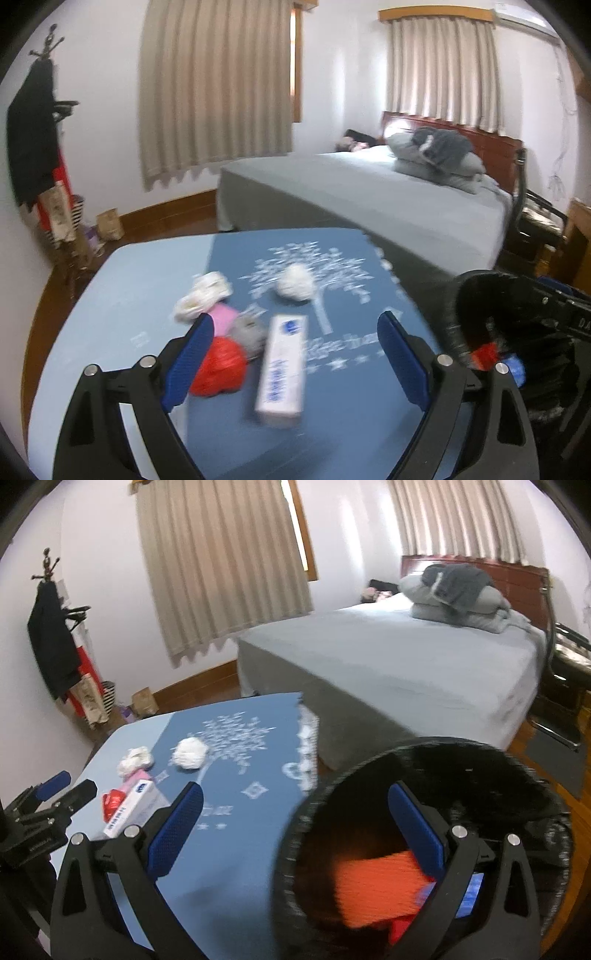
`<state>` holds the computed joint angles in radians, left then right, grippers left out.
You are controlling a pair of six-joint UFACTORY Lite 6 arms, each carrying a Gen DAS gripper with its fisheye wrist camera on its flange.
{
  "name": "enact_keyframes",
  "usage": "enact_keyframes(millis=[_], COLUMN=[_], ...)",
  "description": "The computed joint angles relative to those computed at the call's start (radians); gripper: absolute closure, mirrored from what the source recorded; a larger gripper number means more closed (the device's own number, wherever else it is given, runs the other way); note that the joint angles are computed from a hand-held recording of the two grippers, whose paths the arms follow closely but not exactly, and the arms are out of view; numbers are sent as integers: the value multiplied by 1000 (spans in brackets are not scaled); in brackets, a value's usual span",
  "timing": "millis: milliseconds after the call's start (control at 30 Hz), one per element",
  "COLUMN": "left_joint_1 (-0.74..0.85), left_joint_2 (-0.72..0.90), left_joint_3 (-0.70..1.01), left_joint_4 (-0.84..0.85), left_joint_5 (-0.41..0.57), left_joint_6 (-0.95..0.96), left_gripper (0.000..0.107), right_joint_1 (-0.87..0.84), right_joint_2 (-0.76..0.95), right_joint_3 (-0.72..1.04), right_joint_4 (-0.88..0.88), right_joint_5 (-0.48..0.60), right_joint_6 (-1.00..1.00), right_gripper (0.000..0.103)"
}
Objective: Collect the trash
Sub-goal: 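Return both tools over the table toward the white box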
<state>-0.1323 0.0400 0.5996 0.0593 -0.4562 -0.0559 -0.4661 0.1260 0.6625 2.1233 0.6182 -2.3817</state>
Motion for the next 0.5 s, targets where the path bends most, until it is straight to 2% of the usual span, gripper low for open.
enact_keyframes(millis=[333,500], left_joint_1=[288,380], left_joint_2=[63,119], left_joint_3=[-51,-40], left_joint_4=[222,282], left_joint_5=[-93,-122], left_joint_6=[-93,-95], left_gripper=[19,19], right_joint_1=[319,475], right_joint_2=[48,100], right_joint_3=[-21,-10], right_joint_4=[311,450], right_joint_5=[-63,-82], right_joint_6=[-183,-253], right_gripper=[5,5])
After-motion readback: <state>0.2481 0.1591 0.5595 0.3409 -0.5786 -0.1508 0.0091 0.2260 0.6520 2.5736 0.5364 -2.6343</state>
